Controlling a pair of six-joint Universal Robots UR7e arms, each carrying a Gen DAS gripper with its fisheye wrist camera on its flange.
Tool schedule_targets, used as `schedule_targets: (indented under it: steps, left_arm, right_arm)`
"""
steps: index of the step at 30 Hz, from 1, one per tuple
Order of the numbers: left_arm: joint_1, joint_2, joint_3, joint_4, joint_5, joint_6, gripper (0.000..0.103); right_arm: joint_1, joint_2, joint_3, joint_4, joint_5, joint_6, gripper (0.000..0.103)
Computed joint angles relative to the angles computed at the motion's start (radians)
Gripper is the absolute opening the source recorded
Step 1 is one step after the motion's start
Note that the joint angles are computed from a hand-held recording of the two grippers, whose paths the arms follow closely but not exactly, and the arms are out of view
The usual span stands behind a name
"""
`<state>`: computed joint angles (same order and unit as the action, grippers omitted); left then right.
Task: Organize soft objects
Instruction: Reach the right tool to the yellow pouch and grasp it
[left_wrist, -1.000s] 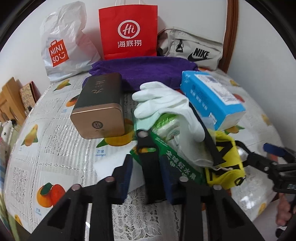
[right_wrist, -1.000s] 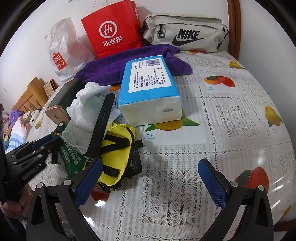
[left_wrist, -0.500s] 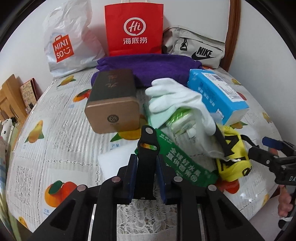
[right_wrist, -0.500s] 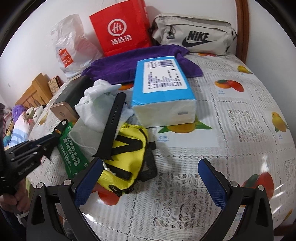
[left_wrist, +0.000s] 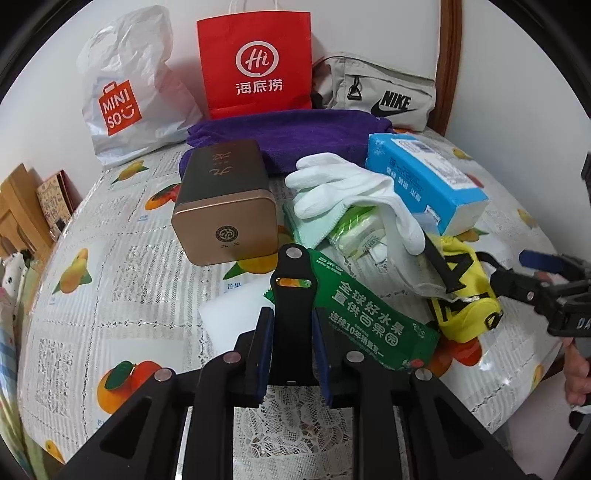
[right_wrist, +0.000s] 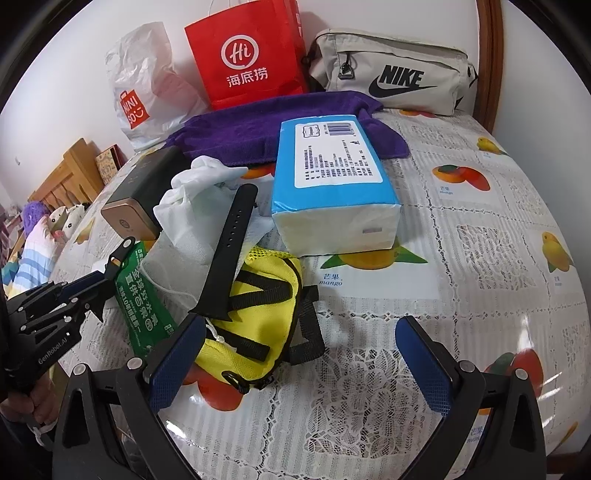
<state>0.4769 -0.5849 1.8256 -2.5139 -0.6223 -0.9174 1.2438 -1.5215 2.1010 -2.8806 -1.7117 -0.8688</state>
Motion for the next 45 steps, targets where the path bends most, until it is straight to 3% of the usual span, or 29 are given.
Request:
schedule_targets:
  steps: [9,15,19,22,23,24,27,36,45]
  left_arm:
    - [-0.004,-0.044,0.043,-0.042,0.034,-0.029,0.020]
    - [-0.001,-0.056,0.053,-0.047,0.036,-0.037,0.020]
    - [0.004,-0.053,0.057,-0.067,0.026,-0.028,0.020]
    - [0.005,-0.052,0.064,-0.094,0.017,-0.022,0.020]
    - [0.005,-0.052,0.067,-0.106,0.015,-0.018,0.020]
    - [0.004,-0.051,0.069,-0.114,0.014,-0.015,0.020]
    - [0.004,-0.050,0.071,-0.123,0.010,-0.018,0.020]
    - [-0.017,-0.065,0.091,-0.130,0.030,-0.041,0.020]
    - [-0.045,-0.101,0.108,-0.066,0.069,-0.108,0.020]
  right_arm:
    - [0.000,0.010,-0.005,0.051,0.023,0.006,0.102]
    - [0.023,0.055,-0.009,0.054,-0.010,0.038,0.102]
    - [0.045,0.095,0.020,-0.017,-0.078,0.000,0.102]
    - [0.059,0.125,0.076,-0.188,-0.129,-0.117,0.098]
    - [0.054,0.124,0.092,-0.230,-0.118,-0.139,0.094]
    - [0.041,0.110,0.102,-0.237,-0.088,-0.141,0.081]
    - [0.025,0.073,0.093,-0.177,-0.065,-0.121,0.074]
    - [0.017,-0.045,0.137,-0.208,-0.030,-0.180,0.073]
    - [0.003,-0.119,0.132,-0.185,0.025,-0.168,0.073]
